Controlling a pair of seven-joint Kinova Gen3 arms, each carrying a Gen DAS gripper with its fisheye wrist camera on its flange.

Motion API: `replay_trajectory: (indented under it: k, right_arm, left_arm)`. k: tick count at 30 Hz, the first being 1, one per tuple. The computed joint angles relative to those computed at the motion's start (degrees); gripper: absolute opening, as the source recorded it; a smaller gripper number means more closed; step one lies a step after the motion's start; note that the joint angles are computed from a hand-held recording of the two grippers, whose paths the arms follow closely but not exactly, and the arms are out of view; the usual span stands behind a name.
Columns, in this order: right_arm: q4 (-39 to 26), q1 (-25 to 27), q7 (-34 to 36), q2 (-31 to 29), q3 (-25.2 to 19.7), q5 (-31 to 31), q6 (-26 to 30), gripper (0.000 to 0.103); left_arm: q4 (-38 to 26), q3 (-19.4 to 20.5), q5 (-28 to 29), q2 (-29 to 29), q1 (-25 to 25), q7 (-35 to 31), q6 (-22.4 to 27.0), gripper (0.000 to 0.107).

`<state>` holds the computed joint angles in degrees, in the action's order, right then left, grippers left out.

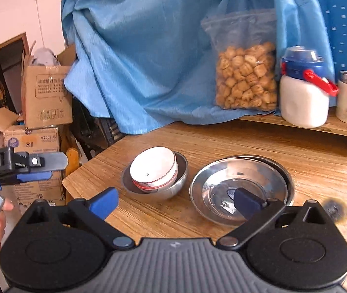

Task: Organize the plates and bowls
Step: 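Open both tools and move them to the steel bowl stack's rim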

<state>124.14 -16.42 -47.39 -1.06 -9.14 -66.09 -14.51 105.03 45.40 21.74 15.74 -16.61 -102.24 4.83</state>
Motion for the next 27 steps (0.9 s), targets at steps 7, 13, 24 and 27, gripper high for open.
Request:
replay_trajectory:
  k: [7, 13, 24, 27]
  right_arm:
    - [6.13, 0.02, -9.79, -4.43, -3.05, 6.72, -4.94, 0.103]
    - [7.98, 1.86, -19.33, -5.42, -4.15, 15.14, -4.59, 0.103]
    - [3.3, 4.37, -26.73, -0.18, -1.24, 29.34, 2.19, 0.103]
    - [-2.06, 9.4, -30.5, 3.49, -2.49, 36.33, 8.33, 0.103]
  left_arm:
    - [5.31, 8.2, -8.77, -2.08, -5.89, 9.42, -3.8, 0.102]
    - [11.95, 16.03, -19.91, -5.43, -14.17, 23.4, -10.39, 0.102]
    - [8.41, -6.98, -17.5, -4.81, 3.88, 23.04, -8.04, 0.102]
    - [4.12, -14.95, -16.23, -2.17, 10.44, 20.31, -5.63, 0.102]
